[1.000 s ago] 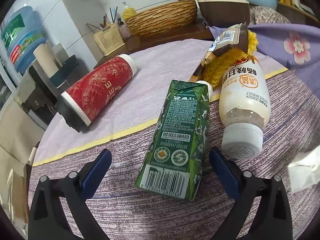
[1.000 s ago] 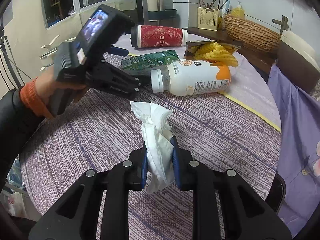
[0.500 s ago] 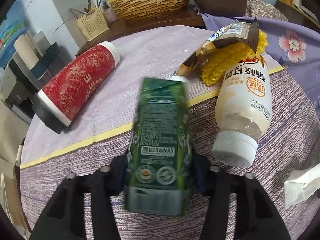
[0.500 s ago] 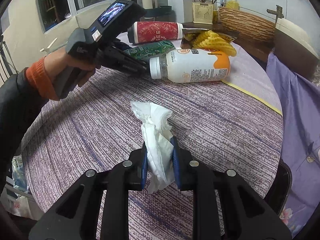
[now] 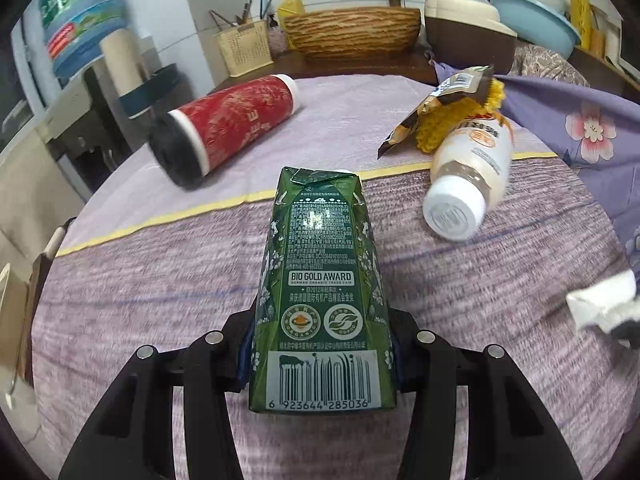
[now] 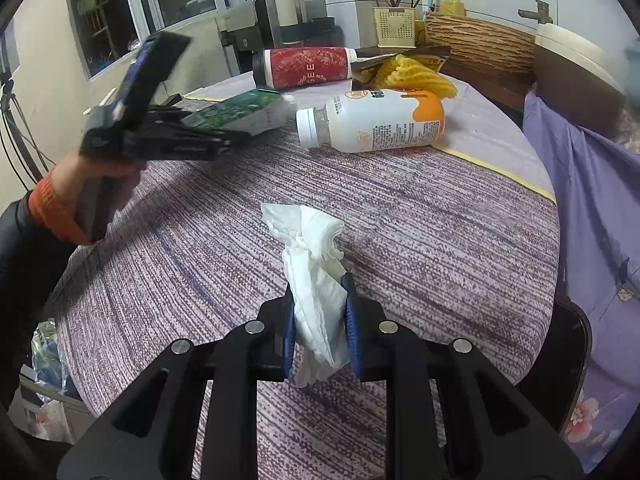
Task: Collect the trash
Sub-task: 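Grasp the green drink carton with the left tool, then carry the tissue over the bin and open the right tool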
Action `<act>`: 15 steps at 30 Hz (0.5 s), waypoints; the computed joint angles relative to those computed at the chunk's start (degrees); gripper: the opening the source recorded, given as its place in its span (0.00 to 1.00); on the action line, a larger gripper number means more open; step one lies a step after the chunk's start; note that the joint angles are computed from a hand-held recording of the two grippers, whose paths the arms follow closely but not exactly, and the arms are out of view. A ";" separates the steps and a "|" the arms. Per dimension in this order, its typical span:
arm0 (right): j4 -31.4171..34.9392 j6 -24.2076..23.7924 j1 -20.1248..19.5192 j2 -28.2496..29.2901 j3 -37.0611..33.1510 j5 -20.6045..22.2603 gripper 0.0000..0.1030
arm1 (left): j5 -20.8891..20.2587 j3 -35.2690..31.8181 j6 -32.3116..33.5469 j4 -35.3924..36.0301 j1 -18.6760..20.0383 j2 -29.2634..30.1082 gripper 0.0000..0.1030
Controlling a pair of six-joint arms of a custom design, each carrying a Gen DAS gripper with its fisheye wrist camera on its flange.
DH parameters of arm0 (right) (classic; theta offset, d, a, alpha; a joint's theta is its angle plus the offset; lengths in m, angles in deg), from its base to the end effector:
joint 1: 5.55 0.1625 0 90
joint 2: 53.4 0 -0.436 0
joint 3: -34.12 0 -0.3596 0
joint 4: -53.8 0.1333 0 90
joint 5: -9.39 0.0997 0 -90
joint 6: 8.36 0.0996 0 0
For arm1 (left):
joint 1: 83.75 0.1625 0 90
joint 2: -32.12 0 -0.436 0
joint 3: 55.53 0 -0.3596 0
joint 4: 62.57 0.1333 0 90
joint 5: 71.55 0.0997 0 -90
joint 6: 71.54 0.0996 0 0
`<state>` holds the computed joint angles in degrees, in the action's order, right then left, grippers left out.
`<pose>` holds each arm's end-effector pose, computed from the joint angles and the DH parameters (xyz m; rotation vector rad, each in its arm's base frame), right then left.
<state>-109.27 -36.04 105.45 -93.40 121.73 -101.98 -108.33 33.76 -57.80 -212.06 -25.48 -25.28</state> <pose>0.3437 -0.6246 0.1363 1.0039 -2.4975 0.5769 -0.1639 -0.6702 0.3332 0.6006 2.1340 -0.7061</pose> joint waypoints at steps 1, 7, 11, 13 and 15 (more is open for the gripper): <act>-0.45 0.14 -0.07 -0.25 0.60 0.18 0.21 | -0.11 2.77 -0.46 -1.90 -0.59 -1.58 0.48; -5.53 -0.33 -0.36 -2.28 5.59 1.29 0.21 | -0.88 13.21 -4.44 -8.76 -3.81 -6.94 0.47; -10.82 -1.41 -0.62 -4.22 10.04 1.46 0.21 | -1.04 19.82 -7.01 -14.22 -7.42 -9.61 0.47; -12.98 -1.73 -0.88 -5.18 11.80 1.76 0.21 | -1.20 22.20 -7.63 -16.55 -9.27 -9.87 0.47; -15.86 -1.94 -1.24 -6.60 14.31 1.89 0.21 | -1.29 23.95 -8.05 -18.55 -11.19 -9.38 0.47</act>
<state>-125.13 -37.97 104.21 -100.01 136.04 -100.10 -109.61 57.71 -65.85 -230.61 -36.67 -34.67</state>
